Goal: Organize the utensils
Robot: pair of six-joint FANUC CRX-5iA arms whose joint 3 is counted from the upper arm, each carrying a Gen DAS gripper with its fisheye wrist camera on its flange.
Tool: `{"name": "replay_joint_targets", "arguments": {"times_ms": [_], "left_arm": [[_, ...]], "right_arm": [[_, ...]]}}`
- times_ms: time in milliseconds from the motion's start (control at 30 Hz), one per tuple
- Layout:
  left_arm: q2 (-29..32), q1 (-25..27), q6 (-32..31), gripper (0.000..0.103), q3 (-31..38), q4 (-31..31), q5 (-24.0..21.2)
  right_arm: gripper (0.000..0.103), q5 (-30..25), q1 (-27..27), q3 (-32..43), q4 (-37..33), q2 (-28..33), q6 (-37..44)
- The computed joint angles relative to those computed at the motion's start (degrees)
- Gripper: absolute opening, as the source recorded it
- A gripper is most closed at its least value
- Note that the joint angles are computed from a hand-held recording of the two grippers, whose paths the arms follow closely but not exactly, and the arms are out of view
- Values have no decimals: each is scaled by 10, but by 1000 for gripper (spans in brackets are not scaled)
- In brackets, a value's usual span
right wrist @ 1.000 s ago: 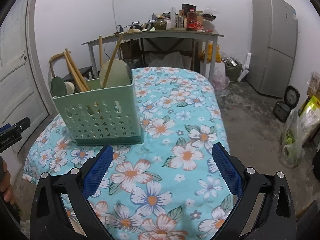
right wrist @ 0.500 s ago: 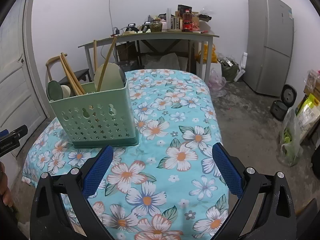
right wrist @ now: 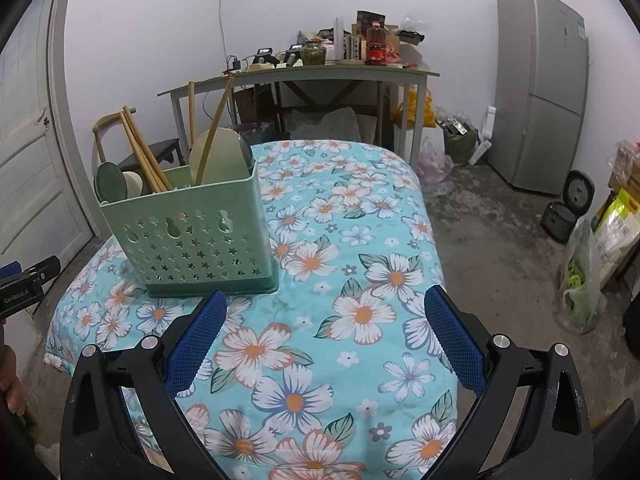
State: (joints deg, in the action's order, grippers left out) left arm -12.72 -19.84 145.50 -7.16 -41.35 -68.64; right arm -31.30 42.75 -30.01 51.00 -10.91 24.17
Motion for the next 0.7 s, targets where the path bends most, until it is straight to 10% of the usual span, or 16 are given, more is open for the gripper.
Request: {"name": "replay_joint_targets", "arguments": {"times_ms": [700], "left_arm": [[3, 9, -34, 98, -4, 25, 17]], "right_arm": [[95, 5, -1, 3, -8, 2, 10]]}}
